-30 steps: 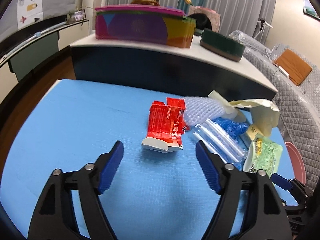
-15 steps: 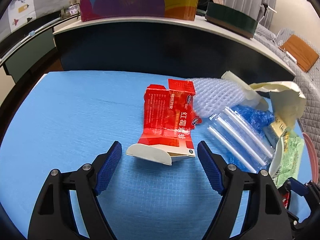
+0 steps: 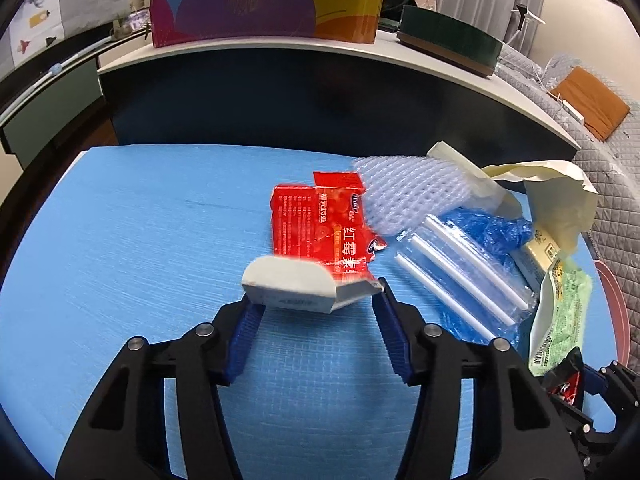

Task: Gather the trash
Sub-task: 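Lift the black-and-red wrapper and the red carton off the table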

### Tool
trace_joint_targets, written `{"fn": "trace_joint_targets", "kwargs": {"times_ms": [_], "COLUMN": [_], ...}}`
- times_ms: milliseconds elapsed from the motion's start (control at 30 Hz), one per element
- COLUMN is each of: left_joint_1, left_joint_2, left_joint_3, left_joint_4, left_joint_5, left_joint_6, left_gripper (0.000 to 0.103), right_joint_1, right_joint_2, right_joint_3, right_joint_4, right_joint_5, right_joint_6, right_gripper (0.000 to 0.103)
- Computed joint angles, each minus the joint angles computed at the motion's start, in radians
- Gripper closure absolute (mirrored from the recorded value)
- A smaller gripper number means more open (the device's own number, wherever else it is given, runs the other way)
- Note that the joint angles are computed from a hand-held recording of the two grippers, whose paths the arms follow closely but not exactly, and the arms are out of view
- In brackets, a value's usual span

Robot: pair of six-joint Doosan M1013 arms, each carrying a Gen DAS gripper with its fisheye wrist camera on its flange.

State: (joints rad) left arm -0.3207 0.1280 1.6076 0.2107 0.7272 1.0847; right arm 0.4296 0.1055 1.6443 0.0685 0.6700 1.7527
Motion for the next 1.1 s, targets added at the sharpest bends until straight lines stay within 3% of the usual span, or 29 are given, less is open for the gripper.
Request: {"fn": "trace_joint_targets", "kwargs": {"times_ms": [33,167,233,467,867,1000,1100], "left_joint_1": [0.001,-0.003,-0.003,-0.023,-0.038,-0.036,-0.034], "left_joint_2": [0.001,-0.003,-0.010,-0.013,0.041,0.050,0.050], "left_joint_3": [-0.002,0.000,0.004,0.004,-0.045,-0.054,-0.055], "left_joint_4": [-0.010,-0.001,0.004,0.036,0.101,0.080,0.080], "left_joint_5": [0.007,0.013,0.015,-0.005,0.056,0.064,0.064], "left_joint_6": [0.010,0.005,-0.014,-0.051,-0.200,-0.186,-0.191], "left_gripper": [0.073,0.072,0.038,0.026,0.027,0.043,0.046], "right_joint_1": [0.000,-0.002,-0.002,0.004,-0.015,-0.018,-0.018], "right_joint_2": [-0.002,-0.012,-0.015,-0.026,-0.035,-0.035,-0.036], "right_joint_3": [0.001,0.006,0.007,0.015,0.027,0.027,0.028], "right_joint_4": [-0.004,-0.010,-0.009,-0.023,-0.011,-0.005,-0.003], "right_joint_5": [-0.004,-0.015,-0.014,-0.020,-0.026,-0.027,-0.028], "right_joint_6": [0.002,0.007,0.013,0.024,0.015,0.010,0.005], "right_gripper": [0.055,0.055,0.055,0.055,0.055,0.055,0.055]}}
